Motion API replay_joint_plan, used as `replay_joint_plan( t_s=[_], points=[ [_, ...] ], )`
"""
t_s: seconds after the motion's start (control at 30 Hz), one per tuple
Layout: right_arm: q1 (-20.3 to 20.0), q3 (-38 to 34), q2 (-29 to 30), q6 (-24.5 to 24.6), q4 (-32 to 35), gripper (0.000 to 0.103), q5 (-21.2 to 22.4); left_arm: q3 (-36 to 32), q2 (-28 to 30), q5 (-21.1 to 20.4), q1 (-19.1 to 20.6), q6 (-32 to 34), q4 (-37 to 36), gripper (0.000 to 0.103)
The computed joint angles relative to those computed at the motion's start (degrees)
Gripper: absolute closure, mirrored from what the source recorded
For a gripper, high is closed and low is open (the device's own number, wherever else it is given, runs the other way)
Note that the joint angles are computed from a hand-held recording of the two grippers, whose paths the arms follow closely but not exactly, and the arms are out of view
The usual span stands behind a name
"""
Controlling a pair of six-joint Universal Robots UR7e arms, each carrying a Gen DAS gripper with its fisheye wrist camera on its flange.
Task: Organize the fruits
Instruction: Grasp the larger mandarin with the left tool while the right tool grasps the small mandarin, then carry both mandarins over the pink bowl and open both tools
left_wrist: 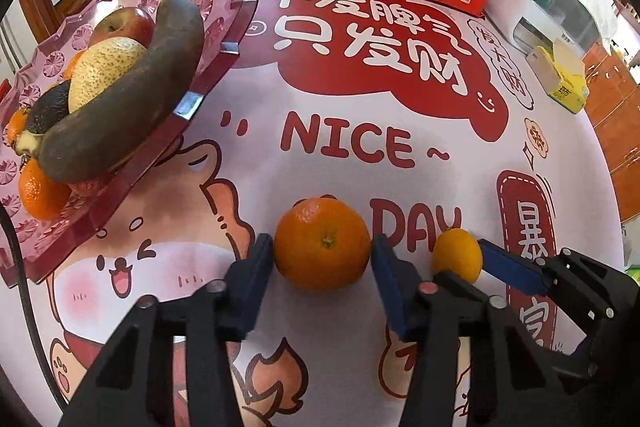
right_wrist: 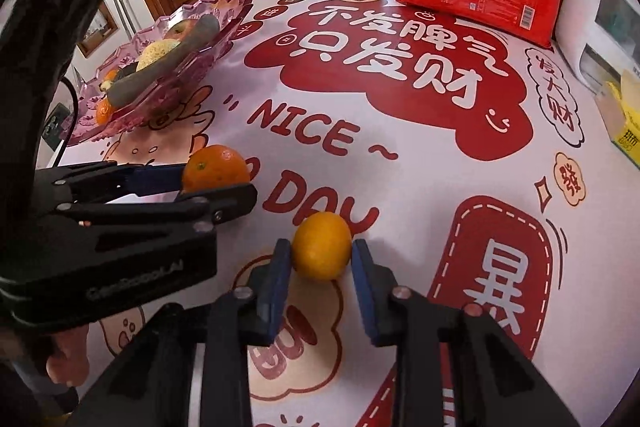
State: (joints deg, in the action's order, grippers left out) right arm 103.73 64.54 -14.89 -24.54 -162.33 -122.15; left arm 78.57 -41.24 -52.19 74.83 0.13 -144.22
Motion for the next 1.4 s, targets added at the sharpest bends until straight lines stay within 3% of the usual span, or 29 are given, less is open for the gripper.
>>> replay_joint_plan(
  t_s=[0.4, 0.8, 1.07, 1.4],
  points=[
    [0.32, 1.28, -0.84, 2.78, 0.56, 0.073, -0.34, 2.61, -1.83, -1.38, -0.06, 1.52, -2.51, 0.062],
    [2.36, 6.68, -3.27, 7.25, -1.99, 0.073, -1.24, 12.1, -10.87, -1.78, -1.77, 5.92, -4.96, 0.062],
    [5.81, 8.63, -3.6, 9.58, -2.87, 0.073, -1.91, 16.5, -19.64, -0.74, -2.61, 8.64, -2.75, 0.062],
    [12.8, 1.62, -1.31, 11.95, -2.23, 0.073, -3.46, 12.51, -26.26, 0.85, -3.51, 15.94, 2.76, 0.062]
  ],
)
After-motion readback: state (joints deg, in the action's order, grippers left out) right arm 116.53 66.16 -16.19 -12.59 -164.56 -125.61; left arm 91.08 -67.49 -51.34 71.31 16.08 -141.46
